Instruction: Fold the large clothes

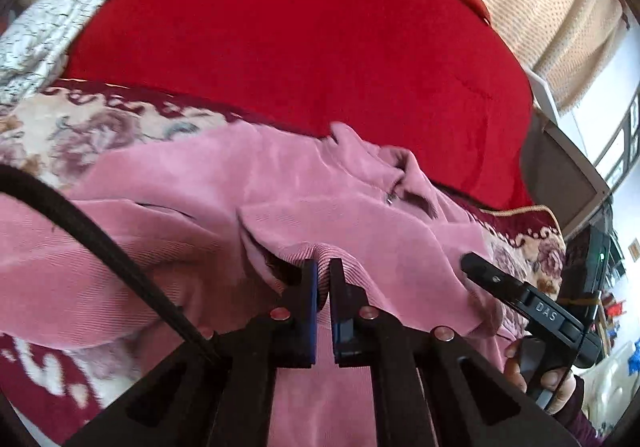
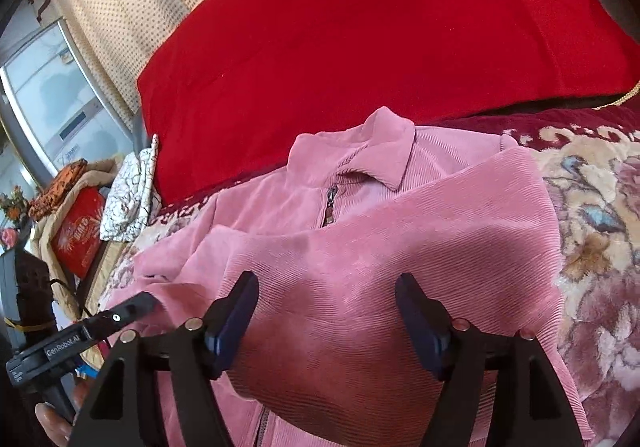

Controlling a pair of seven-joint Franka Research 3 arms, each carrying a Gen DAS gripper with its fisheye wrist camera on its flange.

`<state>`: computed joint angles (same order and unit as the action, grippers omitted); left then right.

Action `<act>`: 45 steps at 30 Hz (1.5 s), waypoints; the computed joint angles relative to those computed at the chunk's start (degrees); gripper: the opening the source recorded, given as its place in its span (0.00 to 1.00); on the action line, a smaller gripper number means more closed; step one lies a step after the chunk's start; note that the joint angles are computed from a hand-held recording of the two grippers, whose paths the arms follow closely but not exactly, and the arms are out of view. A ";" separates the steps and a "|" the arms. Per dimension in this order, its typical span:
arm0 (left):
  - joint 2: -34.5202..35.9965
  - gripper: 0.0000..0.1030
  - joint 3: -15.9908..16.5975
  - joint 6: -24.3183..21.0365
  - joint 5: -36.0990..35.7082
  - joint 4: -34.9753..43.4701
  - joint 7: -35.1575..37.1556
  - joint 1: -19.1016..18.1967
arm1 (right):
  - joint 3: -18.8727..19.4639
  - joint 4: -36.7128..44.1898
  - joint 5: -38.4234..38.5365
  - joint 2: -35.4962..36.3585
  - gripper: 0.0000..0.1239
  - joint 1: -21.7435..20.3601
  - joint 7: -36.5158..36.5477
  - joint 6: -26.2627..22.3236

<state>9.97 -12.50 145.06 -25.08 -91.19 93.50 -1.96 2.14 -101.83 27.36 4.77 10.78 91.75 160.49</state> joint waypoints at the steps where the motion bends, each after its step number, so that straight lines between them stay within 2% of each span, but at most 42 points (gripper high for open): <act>1: -0.19 0.05 0.35 0.48 0.73 -0.25 -0.87 -0.02 | 0.04 -0.24 0.21 -0.22 0.60 0.02 -0.22 0.51; 4: -0.49 0.05 1.51 -0.15 5.44 -0.37 -3.31 -0.12 | 0.01 -0.54 -0.86 -0.45 0.61 0.28 -0.47 1.02; 6: -0.91 0.05 2.01 -1.69 7.24 -0.69 -4.76 0.19 | -0.76 0.67 -6.76 0.48 0.61 0.86 3.34 -1.63; 8: -1.87 0.11 2.44 -1.88 6.98 -1.71 -6.07 0.83 | -1.66 2.66 -14.13 1.98 0.61 1.60 7.91 -5.72; 9: -2.62 0.28 3.00 -1.49 8.07 -2.48 -8.10 0.96 | -2.01 2.41 -18.46 2.00 0.61 2.26 9.24 -5.01; 10: -3.77 0.54 3.83 -0.13 10.34 -3.88 -11.08 1.01 | -2.32 2.39 -22.13 1.85 0.60 2.81 10.77 -5.03; 11: -4.87 0.66 4.68 1.79 13.21 -5.38 -14.81 1.03 | -2.36 2.75 -24.62 1.73 0.61 3.13 11.57 -5.97; 12: -6.68 0.75 6.04 4.83 19.12 -8.05 -22.41 0.93 | -2.02 2.60 -24.12 1.59 0.61 2.88 10.91 -5.88; 14: -9.83 0.75 7.91 7.81 32.64 -12.16 -37.58 1.79 | -0.85 1.09 -18.27 0.67 0.61 1.82 7.24 -3.86; 16: -11.82 0.82 8.83 5.08 41.65 -14.06 -49.57 3.91 | -0.63 0.45 -15.45 0.22 0.61 1.38 6.27 -2.95; 17: -12.56 0.82 9.33 4.83 41.20 -15.44 -52.52 4.97 | -0.62 0.24 -14.67 0.09 0.61 1.27 6.15 -2.57; 21: -14.25 0.82 12.18 6.96 26.63 -21.45 -53.22 8.16 | -0.61 0.49 -13.64 0.33 0.61 1.29 7.20 -2.34; 24: -14.60 0.81 13.80 12.05 9.54 -25.47 -44.95 8.02 | -0.38 0.67 -13.44 0.50 0.61 1.48 6.14 -2.53; 25: -14.32 0.81 14.33 14.15 2.22 -26.21 -40.01 7.38 | -0.37 0.87 -13.73 0.70 0.61 1.59 5.98 -2.43; 27: -13.52 0.81 14.50 15.35 -6.68 -26.03 -33.39 6.94 | -0.24 1.00 -13.34 0.84 0.61 1.66 5.24 -2.37; 29: -11.88 0.75 13.79 16.20 -11.72 -24.62 -29.04 7.17 | -0.15 0.96 -12.78 0.91 0.61 1.72 4.72 -2.17; 31: -10.17 0.60 12.80 14.99 -10.79 -22.27 -29.02 8.08 | -0.26 1.21 -13.19 1.17 0.61 1.86 4.89 -2.45; 33: -8.48 0.52 11.76 15.22 -9.06 -20.59 -29.64 8.95 | -0.25 1.14 -13.05 1.19 0.61 1.90 4.67 -2.37; 35: -7.28 0.39 10.90 15.60 -9.45 -19.67 -28.83 9.94 | -0.18 0.79 -12.25 0.95 0.61 1.75 3.88 -2.25; 36: -6.73 0.25 10.69 15.33 -7.85 -19.24 -30.12 10.30 | -0.17 0.73 -11.98 0.86 0.61 1.71 3.60 -2.31; 37: -6.04 0.16 10.42 14.89 -7.29 -18.68 -30.66 10.73 | -0.16 0.71 -11.70 0.83 0.61 1.66 3.35 -2.31; 39: -6.26 0.10 9.25 17.10 -9.94 -19.50 -29.15 11.35 | -0.15 0.28 -10.90 0.52 0.61 1.53 2.85 -1.89; 40: -6.43 0.09 9.09 17.79 -8.39 -19.53 -30.06 11.23 | -0.22 0.13 -10.87 0.39 0.61 1.52 3.08 -1.79; 43: -7.15 0.08 8.85 20.39 2.12 -18.60 -33.42 10.01 | -0.38 -0.94 -10.47 -0.37 0.61 1.36 3.17 -0.08; 45: -7.26 0.08 7.81 21.52 4.11 -16.77 -31.11 9.12 | -0.54 -1.82 -10.19 -1.02 0.61 1.17 3.57 1.64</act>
<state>2.70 -4.70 166.58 -20.97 -107.96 62.39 7.16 1.60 -103.65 17.17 3.75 11.95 95.32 162.13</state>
